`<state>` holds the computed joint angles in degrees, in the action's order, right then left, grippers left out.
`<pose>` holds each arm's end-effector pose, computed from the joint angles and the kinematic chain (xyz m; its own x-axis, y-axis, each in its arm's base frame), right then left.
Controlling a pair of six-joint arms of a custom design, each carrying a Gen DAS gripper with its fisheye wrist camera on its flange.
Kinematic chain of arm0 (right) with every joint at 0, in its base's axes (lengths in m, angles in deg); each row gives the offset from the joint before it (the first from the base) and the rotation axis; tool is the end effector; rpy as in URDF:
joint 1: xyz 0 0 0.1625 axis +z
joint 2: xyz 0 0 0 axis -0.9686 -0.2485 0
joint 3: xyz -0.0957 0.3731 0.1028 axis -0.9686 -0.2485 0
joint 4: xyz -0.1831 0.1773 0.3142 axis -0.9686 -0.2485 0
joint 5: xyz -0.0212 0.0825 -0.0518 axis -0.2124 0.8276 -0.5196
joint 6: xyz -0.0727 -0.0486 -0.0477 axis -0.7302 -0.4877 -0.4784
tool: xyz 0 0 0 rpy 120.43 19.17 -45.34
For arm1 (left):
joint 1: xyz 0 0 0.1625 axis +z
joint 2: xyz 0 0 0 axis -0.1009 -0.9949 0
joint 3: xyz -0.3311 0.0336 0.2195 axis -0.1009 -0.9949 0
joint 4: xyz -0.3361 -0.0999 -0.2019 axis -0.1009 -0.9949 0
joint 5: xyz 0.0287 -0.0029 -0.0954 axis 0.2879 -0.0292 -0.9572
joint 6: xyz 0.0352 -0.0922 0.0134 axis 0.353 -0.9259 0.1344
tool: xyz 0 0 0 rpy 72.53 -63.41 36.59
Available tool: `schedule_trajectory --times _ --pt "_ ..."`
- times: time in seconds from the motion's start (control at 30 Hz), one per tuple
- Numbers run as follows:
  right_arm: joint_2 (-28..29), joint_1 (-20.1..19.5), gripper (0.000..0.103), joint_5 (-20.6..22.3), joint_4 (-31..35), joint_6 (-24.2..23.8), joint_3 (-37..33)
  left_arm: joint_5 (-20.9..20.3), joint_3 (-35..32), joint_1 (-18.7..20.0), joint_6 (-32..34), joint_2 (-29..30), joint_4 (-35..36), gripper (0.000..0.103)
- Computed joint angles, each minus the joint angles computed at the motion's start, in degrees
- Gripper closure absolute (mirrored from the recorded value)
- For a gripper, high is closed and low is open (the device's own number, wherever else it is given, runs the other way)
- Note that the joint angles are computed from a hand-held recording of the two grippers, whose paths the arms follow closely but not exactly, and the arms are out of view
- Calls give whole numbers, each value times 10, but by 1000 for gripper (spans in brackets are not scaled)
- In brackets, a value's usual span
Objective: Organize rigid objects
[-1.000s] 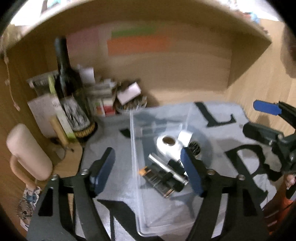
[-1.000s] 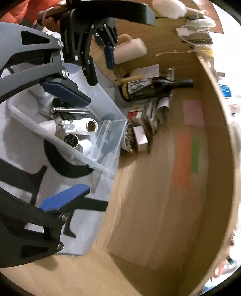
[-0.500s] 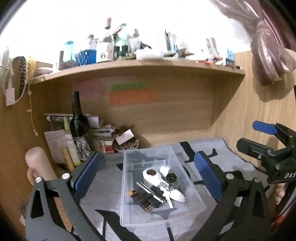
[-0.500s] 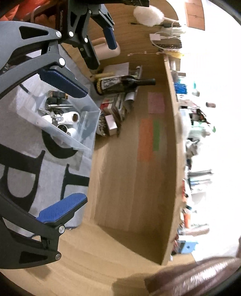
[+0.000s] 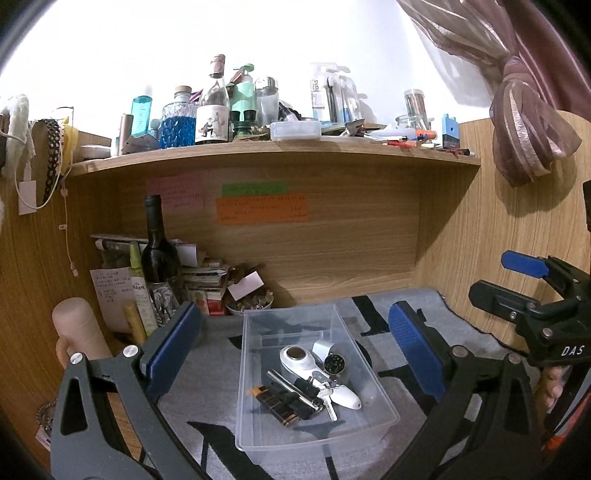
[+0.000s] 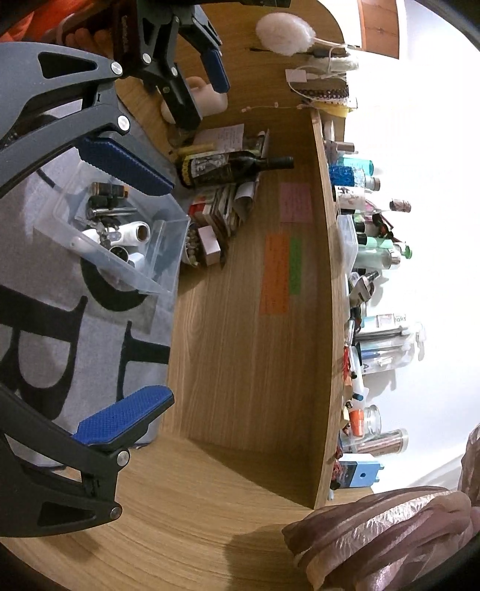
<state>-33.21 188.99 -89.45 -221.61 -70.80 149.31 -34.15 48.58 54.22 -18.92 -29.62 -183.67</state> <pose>0.2939 -0.4826 0.1995 -0.6901 -0.0356 0.7228 -0.6987 0.2927 -0.6527 -0.2296 -0.5306 0.2592 -0.6169 0.4483 -0.6469 0.7741 0.1970 -0.6017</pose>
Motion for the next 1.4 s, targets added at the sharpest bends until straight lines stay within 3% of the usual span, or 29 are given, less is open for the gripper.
schedule_trajectory --times 1.4 --pt "15 10 0 -17 -9 -8 -11 -5 -3 4 -21 5 9 0"
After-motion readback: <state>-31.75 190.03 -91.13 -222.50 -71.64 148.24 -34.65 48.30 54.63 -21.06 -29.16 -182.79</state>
